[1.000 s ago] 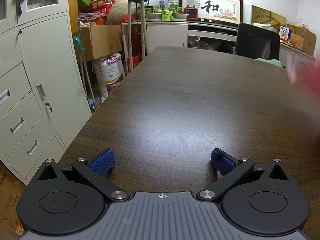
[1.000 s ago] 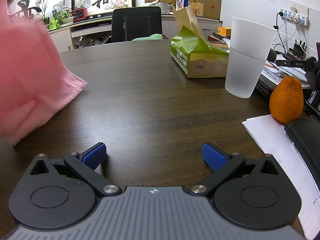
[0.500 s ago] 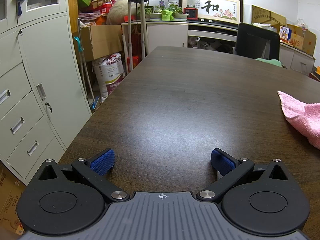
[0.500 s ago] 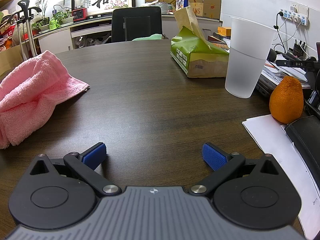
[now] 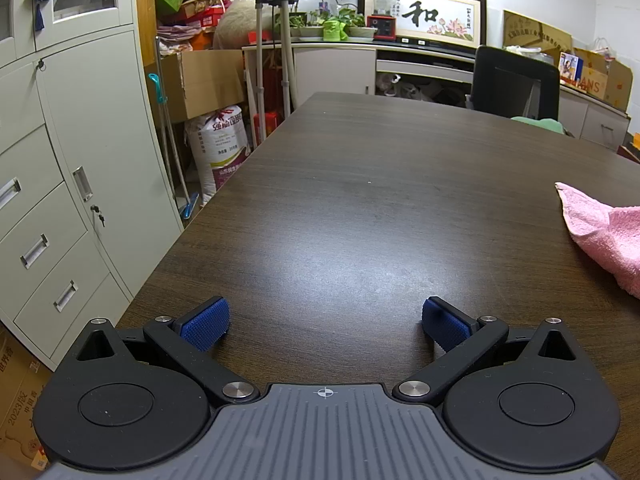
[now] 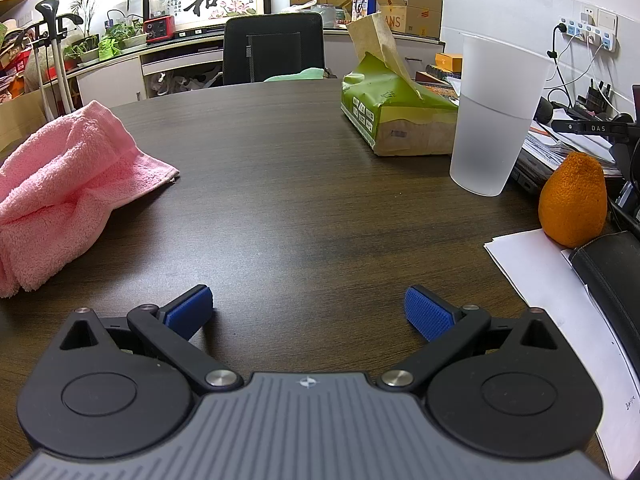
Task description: Fold towel
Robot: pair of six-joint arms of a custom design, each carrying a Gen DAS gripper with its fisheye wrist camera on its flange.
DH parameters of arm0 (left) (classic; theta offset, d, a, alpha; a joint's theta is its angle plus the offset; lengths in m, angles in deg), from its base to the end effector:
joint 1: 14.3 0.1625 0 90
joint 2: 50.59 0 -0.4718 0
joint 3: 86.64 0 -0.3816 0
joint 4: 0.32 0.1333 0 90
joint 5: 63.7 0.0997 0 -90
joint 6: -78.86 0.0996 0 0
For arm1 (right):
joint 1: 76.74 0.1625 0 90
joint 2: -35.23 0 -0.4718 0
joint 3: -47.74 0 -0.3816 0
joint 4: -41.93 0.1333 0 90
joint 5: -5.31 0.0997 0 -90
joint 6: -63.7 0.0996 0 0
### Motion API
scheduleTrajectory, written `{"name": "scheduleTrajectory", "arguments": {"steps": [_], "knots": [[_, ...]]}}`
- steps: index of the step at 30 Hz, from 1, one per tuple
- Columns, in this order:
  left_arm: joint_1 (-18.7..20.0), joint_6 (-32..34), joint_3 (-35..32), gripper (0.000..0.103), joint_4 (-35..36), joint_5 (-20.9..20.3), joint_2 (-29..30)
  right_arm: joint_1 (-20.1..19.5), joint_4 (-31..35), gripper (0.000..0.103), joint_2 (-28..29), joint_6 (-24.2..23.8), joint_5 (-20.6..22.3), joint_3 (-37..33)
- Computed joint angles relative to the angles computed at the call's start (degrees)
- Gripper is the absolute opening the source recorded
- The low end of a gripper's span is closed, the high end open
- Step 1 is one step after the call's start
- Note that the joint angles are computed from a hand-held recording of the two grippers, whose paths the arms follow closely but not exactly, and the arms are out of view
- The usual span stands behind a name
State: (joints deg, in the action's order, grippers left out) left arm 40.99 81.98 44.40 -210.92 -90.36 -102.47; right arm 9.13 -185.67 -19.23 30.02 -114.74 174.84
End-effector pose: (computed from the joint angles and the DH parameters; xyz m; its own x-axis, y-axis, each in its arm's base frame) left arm -0.0834 -0.5108 0.1914 -0.6814 -0.1968 -0.7050 0.4646 0.6279 -0.6244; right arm 0.0466 -0.5131 0.2360 -0.7081 0.1943 0.6788 -0.4353 0.6368 -0.6364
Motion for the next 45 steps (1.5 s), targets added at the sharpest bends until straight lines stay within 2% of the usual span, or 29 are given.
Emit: {"name": "scheduleTrajectory", "arguments": {"steps": [6, 15, 25, 29, 35, 45], "knots": [[0.0, 0.0, 0.0, 0.103, 0.0, 0.0, 0.0, 0.0, -0.1, 0.103, 0.1, 0.1, -0.2, -0.1], [0.0, 0.0, 0.0, 0.103, 0.0, 0.0, 0.0, 1.3, -0.9, 0.103, 2.3, 1.8, -3.2, -2.6], [0.0, 0.0, 0.0, 0.103, 0.0, 0.0, 0.0, 2.8, 1.5, 0.103, 5.3, 2.8, -5.0, -7.9], [0.0, 0.0, 0.0, 0.103, 0.0, 0.0, 0.0, 3.7, 1.6, 0.103, 6.9, 4.3, -7.1, -10.3], [0.0, 0.0, 0.0, 0.103, 0.0, 0.0, -0.1, 4.1, 3.8, 0.103, 8.9, 6.7, -5.5, -14.4], [0.1, 0.0, 0.0, 0.103, 0.0, -0.1, -0.1, 4.2, 4.9, 0.103, 8.7, 4.9, -2.2, -13.5]]}}
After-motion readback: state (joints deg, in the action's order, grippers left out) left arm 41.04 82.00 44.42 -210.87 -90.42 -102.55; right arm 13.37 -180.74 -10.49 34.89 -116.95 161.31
